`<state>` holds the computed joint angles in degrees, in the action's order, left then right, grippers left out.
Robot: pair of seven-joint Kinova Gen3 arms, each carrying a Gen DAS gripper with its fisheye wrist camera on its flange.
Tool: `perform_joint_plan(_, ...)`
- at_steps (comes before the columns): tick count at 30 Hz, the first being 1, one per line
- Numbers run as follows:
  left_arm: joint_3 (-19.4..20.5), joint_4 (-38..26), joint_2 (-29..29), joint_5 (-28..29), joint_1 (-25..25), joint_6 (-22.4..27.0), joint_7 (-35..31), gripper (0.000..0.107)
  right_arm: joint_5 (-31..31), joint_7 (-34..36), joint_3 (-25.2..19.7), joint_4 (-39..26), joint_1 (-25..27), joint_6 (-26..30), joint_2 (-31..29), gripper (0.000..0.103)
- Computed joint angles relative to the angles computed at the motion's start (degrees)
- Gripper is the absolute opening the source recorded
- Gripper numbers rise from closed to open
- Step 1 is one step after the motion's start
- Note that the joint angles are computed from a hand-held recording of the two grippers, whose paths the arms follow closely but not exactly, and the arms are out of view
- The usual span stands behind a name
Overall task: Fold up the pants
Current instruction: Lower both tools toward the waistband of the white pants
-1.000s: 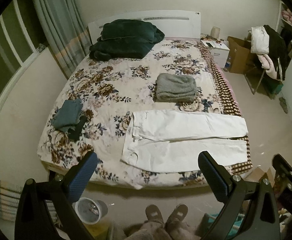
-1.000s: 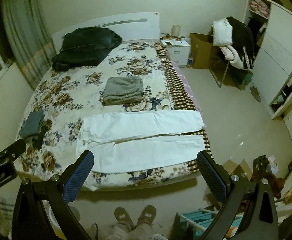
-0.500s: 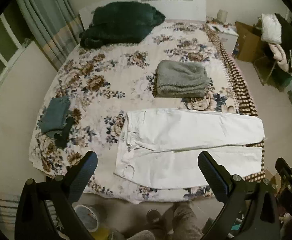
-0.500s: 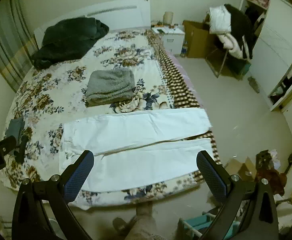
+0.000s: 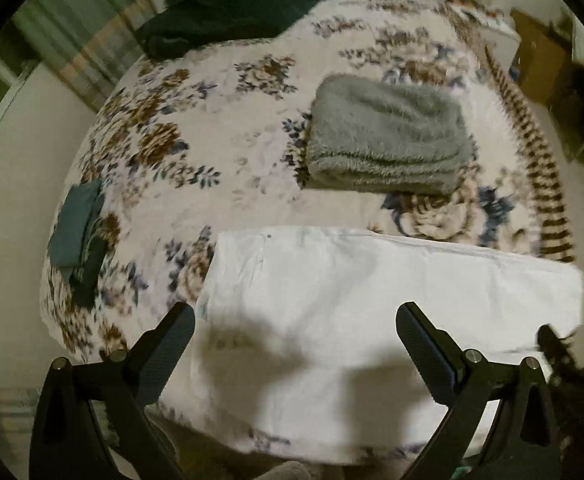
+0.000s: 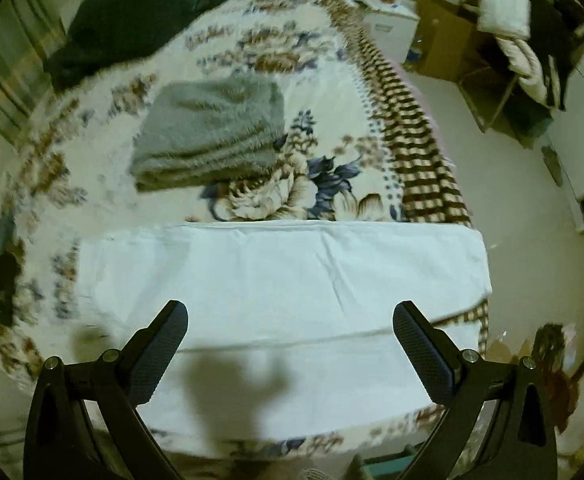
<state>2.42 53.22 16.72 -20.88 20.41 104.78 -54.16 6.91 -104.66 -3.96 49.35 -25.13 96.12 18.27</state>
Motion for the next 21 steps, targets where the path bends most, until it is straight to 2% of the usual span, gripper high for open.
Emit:
perform_joint_plan(4,-0.20,7.93,4.38,-1.07,-2.30,-8.99,-3.63,0.103,1.07,3.14,-0.65,5.23,1.61,-6.91,5.54,0.103)
perform_joint_plan(10,-1.91,10.88,11.70,-0.06,-4.49,-16.74,-8.07,0.103,4.63,7.95,1.61,10.26,2.82,-12.84,14.01,0.103)
perform_joint_plan(14,-2.20,8.52,17.14,1.21,-4.90,-17.97,-12.08,0.103,5.64,11.08,2.42,12.40,4.29,-13.30,18.01,0.103)
perform_joint_plan(21,-2.33,2.42,26.20,1.29,-2.81,-17.67,-23.07,0.103,6.90,16.58,2.98,9.13,3.87,-14.32,25.91,0.103)
